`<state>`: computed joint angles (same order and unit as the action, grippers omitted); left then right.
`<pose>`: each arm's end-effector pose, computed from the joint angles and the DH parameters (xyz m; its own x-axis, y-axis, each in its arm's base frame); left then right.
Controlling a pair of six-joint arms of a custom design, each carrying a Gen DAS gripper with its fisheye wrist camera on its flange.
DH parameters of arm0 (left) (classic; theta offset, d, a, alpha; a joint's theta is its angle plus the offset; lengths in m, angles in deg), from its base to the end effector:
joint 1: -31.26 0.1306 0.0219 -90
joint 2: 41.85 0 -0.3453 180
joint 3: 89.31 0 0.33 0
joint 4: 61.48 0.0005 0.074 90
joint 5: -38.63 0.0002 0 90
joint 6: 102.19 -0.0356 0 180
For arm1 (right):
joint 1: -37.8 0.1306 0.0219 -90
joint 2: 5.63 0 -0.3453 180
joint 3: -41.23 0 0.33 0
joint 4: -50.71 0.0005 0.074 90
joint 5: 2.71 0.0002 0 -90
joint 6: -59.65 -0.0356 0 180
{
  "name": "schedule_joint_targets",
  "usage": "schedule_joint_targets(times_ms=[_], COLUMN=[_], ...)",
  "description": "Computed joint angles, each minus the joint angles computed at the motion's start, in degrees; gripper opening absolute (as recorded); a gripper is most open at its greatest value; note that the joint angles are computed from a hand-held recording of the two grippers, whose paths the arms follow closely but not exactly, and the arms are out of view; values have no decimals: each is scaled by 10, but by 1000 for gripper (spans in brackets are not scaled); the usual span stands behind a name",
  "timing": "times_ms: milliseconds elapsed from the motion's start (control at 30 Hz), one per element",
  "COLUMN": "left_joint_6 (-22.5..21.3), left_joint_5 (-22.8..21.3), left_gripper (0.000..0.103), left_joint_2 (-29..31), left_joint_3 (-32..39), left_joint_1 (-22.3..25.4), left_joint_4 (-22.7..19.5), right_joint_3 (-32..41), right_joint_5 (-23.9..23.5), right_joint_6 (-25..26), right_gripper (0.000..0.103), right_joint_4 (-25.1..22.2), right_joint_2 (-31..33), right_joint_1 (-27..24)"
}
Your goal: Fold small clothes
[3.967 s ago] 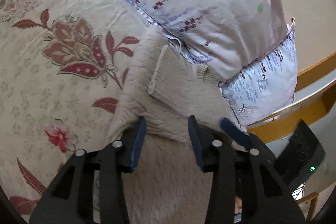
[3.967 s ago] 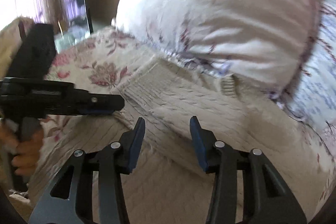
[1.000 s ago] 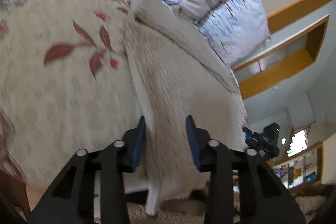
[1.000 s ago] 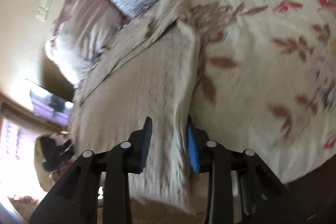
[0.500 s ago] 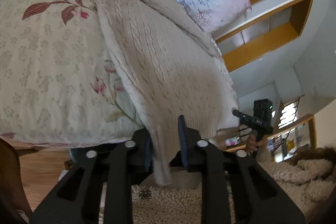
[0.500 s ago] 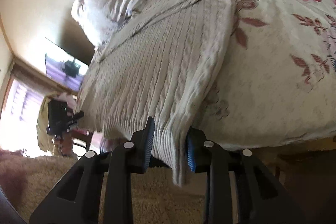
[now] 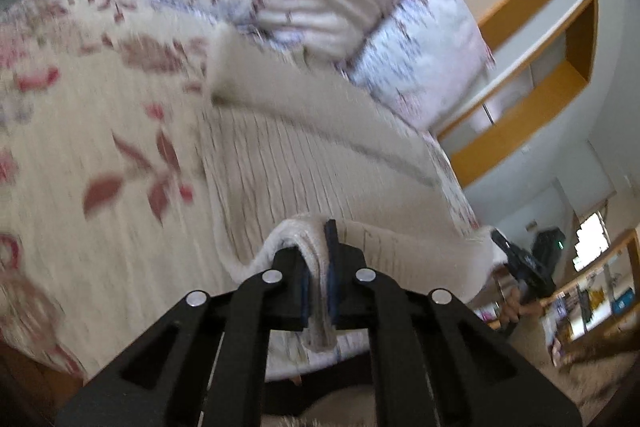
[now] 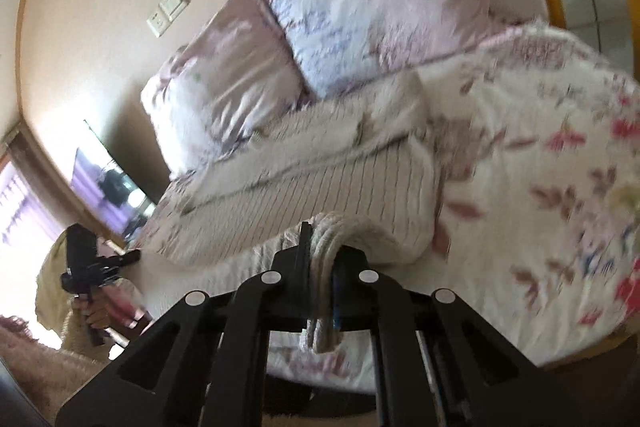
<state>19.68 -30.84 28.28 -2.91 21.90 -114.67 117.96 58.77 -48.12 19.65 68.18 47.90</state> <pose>0.3008 -0.0627 0.4832 -0.7298 -0.3808 -0.5677 0.0513 0.7976 -0.6010 0.3397 0.0773 0.4292 -0.6157 0.1627 -0.7710 -0.3998 0.7787 0.4836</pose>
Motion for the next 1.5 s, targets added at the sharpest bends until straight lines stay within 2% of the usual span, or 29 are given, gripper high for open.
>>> schedule_joint_targets(times_ms=[133, 267, 533, 700, 833, 900, 967, 1033, 1067, 1100, 1133, 1167, 1233, 1333, 1433, 1500], left_joint_6=[4, -5, -12, 18, 48, 73, 91, 105, 108, 110, 116, 126, 155, 173, 164, 143], left_joint_5=[-27, -55, -77, -68, -60, -43, -28, -18, -16, -14, -15, -14, -17, -27, -21, -23], left_gripper=[6, 6, 6, 6, 6, 6, 7, 8, 13, 19, 25, 32, 40, 49, 50, 50], left_joint_2=[38, 90, 208, 286, 357, 383, 388, 390, 392, 397, 402, 406, 412, 405, 385, 368], left_joint_3=[47, 108, 250, 321, 360, 368, 356, 348, 349, 357, 365, 370, 378, 375, 357, 344], left_joint_1=[6, 7, 25, 38, 45, 50, 55, 59, 58, 58, 58, 60, 63, 66, 73, 74], left_joint_4=[12, 2, 5, 19, 3, -8, 5, 18, 22, 22, 24, 30, 47, 68, 77, 67], right_joint_3=[22, 58, 193, 280, 352, 399, 431, 449, 457, 469, 485, 508, 546, 574, 546, 502], right_joint_5=[46, 93, 118, 123, 141, 139, 128, 110, 105, 97, 87, 70, 51, 58, 69, 91], right_joint_6=[-2, 9, 7, -19, -41, -65, -92, -121, -131, -146, -161, -181, -210, -228, -216, -191], right_gripper=[8, 8, 8, 8, 8, 8, 8, 9, 10, 13, 22, 26, 40, 55, 56, 56], right_joint_4=[37, 45, 51, 37, -5, -56, -92, -103, -106, -110, -113, -118, -124, -119, -99, -83], right_joint_2=[16, 43, 152, 231, 311, 359, 391, 409, 414, 422, 433, 448, 471, 483, 458, 422], right_joint_1=[9, 26, 32, 33, 28, 24, 20, 15, 13, 11, 9, 5, 3, 4, 3, 3])
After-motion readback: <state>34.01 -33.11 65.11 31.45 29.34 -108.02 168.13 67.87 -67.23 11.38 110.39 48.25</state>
